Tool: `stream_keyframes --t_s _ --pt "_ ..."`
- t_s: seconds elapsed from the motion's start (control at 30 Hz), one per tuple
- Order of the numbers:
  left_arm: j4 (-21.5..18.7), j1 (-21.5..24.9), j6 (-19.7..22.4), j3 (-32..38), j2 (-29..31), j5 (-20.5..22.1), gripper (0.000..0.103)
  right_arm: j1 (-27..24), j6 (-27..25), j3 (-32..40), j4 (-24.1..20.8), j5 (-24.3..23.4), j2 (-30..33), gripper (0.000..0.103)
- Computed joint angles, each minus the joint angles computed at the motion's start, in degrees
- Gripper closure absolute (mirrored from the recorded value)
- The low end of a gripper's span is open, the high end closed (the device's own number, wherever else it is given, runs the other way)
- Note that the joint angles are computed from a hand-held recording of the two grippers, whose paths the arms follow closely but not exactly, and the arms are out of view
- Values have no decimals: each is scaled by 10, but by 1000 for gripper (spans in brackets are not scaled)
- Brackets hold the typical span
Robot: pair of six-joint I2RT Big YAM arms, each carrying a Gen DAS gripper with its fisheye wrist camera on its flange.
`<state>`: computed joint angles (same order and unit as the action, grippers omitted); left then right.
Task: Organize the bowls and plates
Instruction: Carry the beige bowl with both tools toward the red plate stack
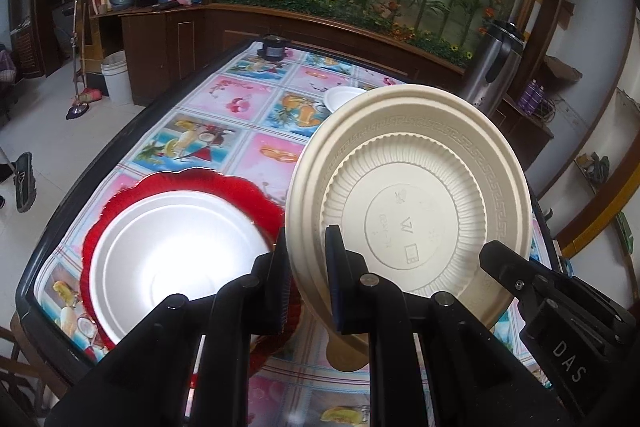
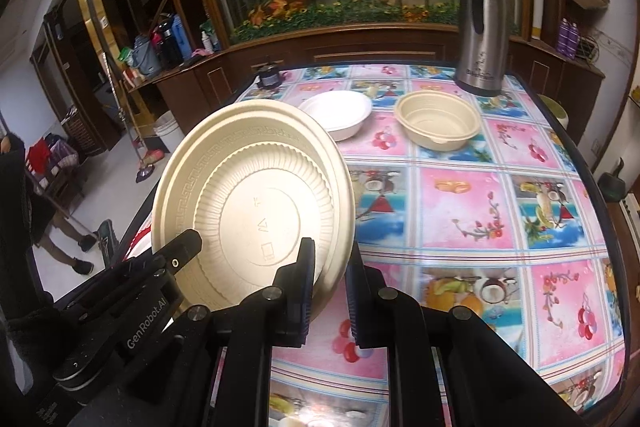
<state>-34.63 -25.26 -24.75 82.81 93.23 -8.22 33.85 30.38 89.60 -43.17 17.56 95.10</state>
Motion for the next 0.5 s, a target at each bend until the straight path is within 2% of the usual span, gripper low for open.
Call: stream_keyframes --t_s 0.5 --pt "4 46 -19 -58 -43 -30 89 40 -34 72 -8 -30 62 89"
